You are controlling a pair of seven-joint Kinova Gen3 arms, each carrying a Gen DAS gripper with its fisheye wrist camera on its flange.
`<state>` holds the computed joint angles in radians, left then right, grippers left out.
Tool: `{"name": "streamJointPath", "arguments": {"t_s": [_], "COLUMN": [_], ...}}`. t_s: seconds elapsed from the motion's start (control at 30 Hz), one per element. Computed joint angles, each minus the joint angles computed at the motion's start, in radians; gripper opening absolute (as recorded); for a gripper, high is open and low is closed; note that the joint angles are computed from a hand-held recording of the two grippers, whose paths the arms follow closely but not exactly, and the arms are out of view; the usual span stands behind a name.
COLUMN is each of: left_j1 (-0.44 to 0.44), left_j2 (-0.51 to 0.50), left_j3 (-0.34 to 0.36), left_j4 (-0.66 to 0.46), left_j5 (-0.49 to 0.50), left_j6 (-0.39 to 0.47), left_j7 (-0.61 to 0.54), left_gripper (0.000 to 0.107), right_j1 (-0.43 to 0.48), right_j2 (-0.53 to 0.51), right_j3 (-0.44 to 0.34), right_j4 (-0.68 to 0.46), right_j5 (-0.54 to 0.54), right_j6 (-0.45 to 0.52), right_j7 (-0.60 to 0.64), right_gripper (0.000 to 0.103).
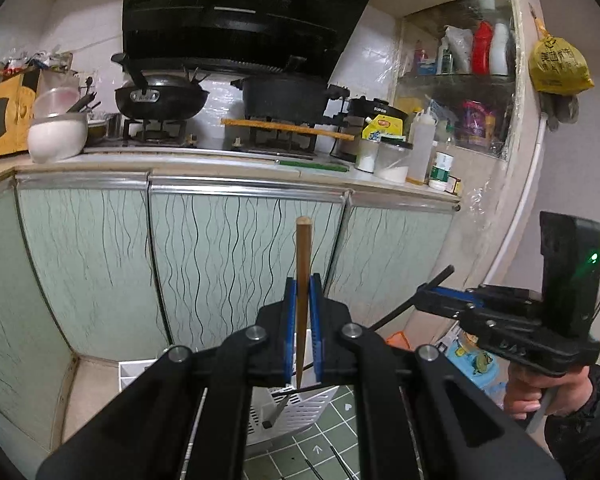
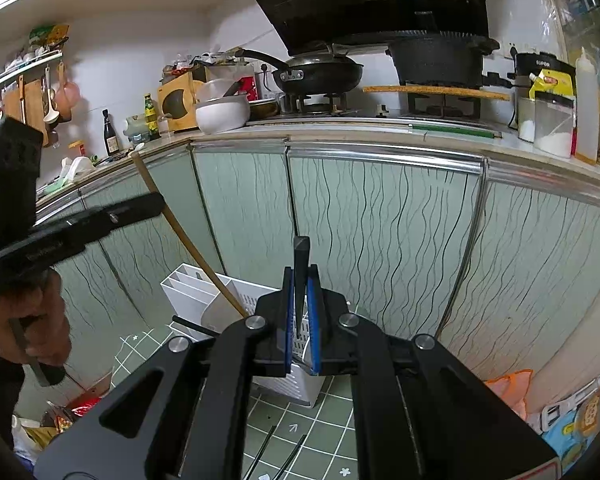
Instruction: Organize utensils
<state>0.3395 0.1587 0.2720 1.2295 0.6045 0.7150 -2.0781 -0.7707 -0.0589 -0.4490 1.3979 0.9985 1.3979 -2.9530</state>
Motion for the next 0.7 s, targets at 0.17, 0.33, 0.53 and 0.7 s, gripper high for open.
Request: {"name": "streamJointPath", "arguments": {"t_s": [0.17, 0.33, 0.53, 0.7], "left_j1": [-0.012, -0.003, -0.005, -0.005], "left_j2": [0.027, 0.060, 0.025, -0.010], "left_j3": [0.011, 0.006, 0.002, -0.002], "left_j4": [0.013, -0.012, 0.055, 0.094], "left_j5": [0.036, 0.004, 0.004, -0.026], "left_j6": [-0.008, 0.025, -0.020, -0.015], "left_j7": [-0.036, 0.001, -0.031, -0.026], "left_gripper": [0.008, 0.040, 0.080, 0.088], "right_j1": [0.031, 0.061, 0.045, 0.017], "right_j2": [-0.024, -0.015, -0.016, -0.002], "right_j3": [0.022, 0.017, 0.005, -0.019], "right_j4": [0.050, 0.060, 0.076, 0.067], "right_j5": [-0.038, -0.061, -0.036, -0.007], "right_j6": [-0.089, -0.092, -0.066, -0.004], "right_j7": [0.000, -0.002, -0.027, -0.036], "right_gripper": [0.006, 0.018, 0.071, 0.086]}}
